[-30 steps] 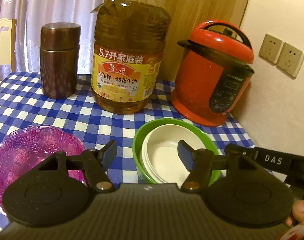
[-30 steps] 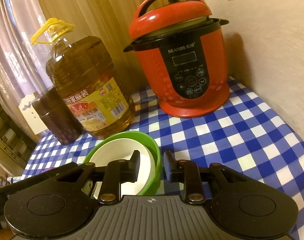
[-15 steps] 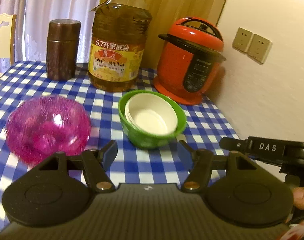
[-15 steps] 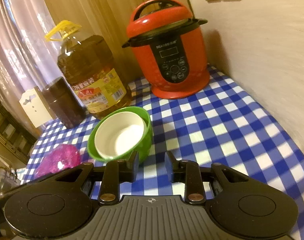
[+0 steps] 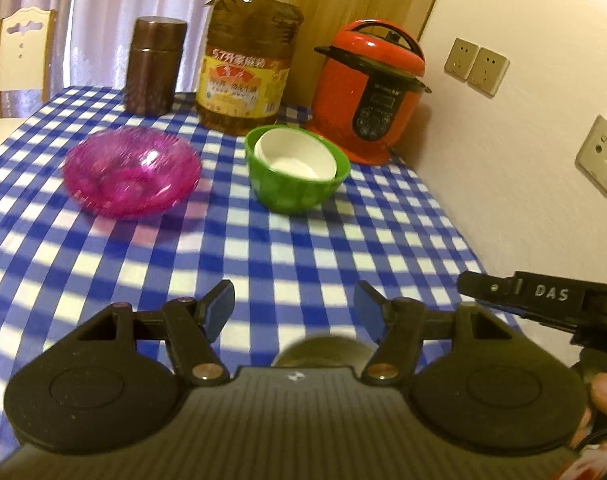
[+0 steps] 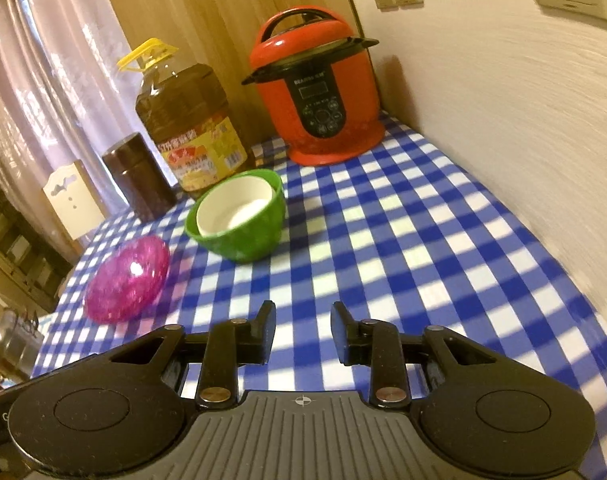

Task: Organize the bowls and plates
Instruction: 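Move both tools back to the silver metal tin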

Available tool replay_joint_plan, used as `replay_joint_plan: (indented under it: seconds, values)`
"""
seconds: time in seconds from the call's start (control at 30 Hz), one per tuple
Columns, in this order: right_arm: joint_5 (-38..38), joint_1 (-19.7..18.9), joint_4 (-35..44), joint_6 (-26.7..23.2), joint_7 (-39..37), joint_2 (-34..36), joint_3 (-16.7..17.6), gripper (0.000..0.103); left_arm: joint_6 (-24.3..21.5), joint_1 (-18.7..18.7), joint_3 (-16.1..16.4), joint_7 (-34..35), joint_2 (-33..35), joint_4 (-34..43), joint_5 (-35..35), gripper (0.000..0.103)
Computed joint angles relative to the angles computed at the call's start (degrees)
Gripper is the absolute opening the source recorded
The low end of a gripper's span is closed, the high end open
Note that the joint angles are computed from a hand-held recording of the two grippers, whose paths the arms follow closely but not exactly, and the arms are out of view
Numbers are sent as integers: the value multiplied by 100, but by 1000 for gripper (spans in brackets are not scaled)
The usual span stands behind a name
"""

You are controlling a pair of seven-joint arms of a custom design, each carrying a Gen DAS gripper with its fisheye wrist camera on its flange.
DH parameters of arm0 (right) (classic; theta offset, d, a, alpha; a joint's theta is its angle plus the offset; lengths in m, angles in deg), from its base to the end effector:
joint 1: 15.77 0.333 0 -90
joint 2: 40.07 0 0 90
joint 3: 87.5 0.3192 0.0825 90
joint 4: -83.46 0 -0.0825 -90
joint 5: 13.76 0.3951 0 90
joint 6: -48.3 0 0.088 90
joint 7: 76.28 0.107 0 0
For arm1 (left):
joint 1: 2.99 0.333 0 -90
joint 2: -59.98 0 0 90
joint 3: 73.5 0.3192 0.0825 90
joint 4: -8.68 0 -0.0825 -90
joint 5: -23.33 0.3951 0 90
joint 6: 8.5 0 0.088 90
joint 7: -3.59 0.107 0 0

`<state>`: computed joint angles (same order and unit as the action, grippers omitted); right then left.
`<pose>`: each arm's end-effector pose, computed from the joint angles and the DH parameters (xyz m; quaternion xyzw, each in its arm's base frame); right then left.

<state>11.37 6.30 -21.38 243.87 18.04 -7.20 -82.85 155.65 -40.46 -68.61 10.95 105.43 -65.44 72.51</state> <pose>0.6493 0.2629 0.3289 -0.5807 0.6625 -0.1729 0.4404 0.6374 -0.4820 0.3427 -0.6598 0.6100 -0.3917 0.1977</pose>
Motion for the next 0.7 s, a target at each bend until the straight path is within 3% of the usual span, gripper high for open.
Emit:
replay_joint_plan:
  seconds: [0.1,0.2,0.53,0.7]
  values:
    - [-113,-226,-526,241,69,-266,308,32,-37,-206,143,-388,-273,-438,210,63]
    - [-334,-402,-930,317,149,-461,547,34,-107,-246,76,-588,-456,-724,388,63]
    - [-769,-623,-1652,398,618,-774,874,36,-351,-156,-299,-886,-750,-1181,734,62]
    - [-986,-741,-1799,373,883,-848,956,36,-444,-106,-412,-907,-803,-1258,733,57]
